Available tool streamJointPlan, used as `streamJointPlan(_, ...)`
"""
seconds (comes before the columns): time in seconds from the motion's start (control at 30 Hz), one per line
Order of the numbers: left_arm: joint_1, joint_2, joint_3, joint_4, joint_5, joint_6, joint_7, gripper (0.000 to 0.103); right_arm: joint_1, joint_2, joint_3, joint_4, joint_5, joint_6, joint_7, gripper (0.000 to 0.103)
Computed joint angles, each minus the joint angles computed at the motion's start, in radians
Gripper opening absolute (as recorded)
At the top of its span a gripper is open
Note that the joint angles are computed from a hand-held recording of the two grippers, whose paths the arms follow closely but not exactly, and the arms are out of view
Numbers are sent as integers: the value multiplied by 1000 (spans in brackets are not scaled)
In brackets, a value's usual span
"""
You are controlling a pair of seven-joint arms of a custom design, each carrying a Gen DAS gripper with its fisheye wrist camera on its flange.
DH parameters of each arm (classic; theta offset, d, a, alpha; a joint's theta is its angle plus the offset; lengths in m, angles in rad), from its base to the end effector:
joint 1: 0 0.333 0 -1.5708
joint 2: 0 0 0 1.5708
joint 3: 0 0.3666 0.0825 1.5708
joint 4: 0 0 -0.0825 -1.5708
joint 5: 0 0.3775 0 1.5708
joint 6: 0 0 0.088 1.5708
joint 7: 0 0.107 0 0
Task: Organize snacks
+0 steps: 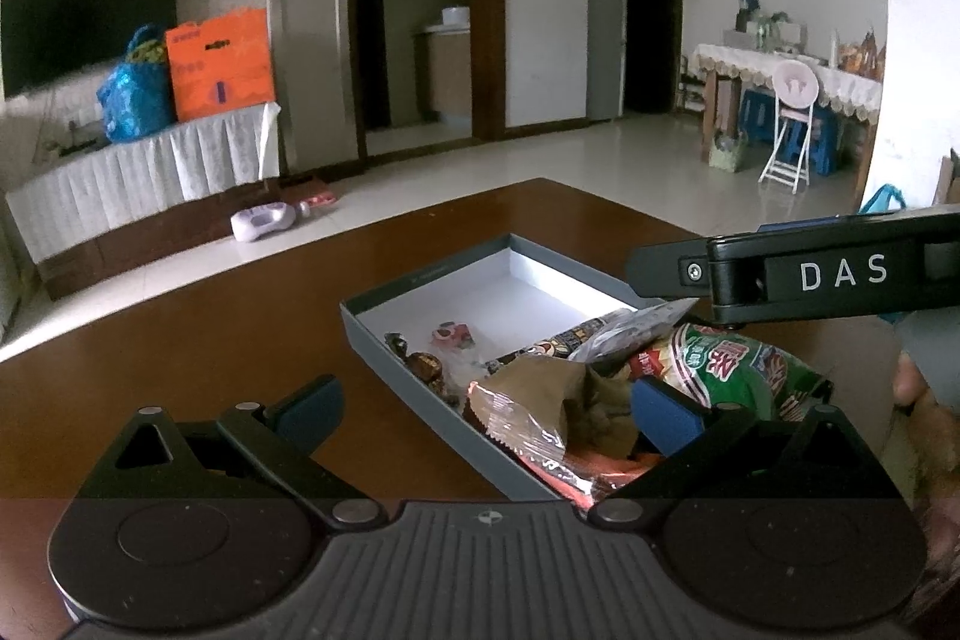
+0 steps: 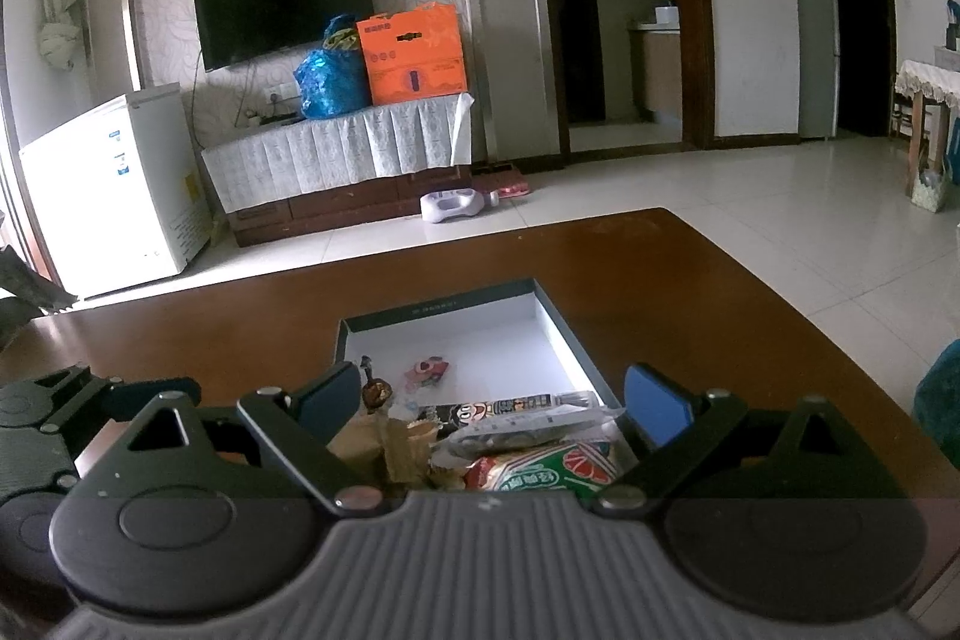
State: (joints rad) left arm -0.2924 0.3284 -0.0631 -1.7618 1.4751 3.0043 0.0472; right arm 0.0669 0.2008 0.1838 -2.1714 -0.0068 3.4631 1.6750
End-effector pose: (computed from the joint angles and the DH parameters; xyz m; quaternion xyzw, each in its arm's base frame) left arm 0.6058 -0.2962 0.4869 -0.5448 0.6752 -0.3848 0.3152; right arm 0.5935 0.1445 0.4926 -0.6413 0.5638 -0.2857 0.4349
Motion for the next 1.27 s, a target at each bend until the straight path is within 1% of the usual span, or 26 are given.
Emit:
streamJointPlan(0.03,0,0,0,-1,-1,1,-6,103,0,0,0,0,-1,0,1,97)
streamJointPlan(0.1,-6,-1,7,3,44,-2,-45,103,1,1,-1,0,0,1,0,97)
streamJointPlan(0.17,-8,-3,1,5,73,-21,-63,103,-1,1,1,0,-3,1,2,97)
streamJointPlan(0.3,2,-5,-16,8,111,-29,-90,103,0,0,0,1,-2,1,2,97)
streamJointPlan(0.4,9,-4,-27,8,104,-34,-80,103,-1,3,0,3,-4,0,4,97)
streamJointPlan(0.5,17,-1,-30,12,112,-10,-89,103,2,3,-3,3,0,4,2,97)
streamJointPlan(0.63,19,0,-33,8,91,-1,-59,103,1,3,-3,3,-2,5,1,97)
streamJointPlan(0.8,10,-3,-28,5,84,-12,-40,103,3,3,-4,4,1,3,1,97)
streamJointPlan(0.93,9,-2,-27,2,42,-13,-1,103,-3,3,1,2,-5,4,5,97)
streamJointPlan(0.97,5,-2,-24,2,47,-14,-5,103,0,2,-2,2,-3,5,3,97)
streamJointPlan(1.03,-4,-6,-16,4,95,-23,-49,103,2,2,-3,2,-2,5,2,97)
streamJointPlan(1.17,4,-11,-30,11,201,-34,-154,103,5,2,-6,1,2,5,1,97)
streamJointPlan(1.27,20,-8,-48,8,153,-40,-107,103,6,1,-6,1,3,5,2,97)
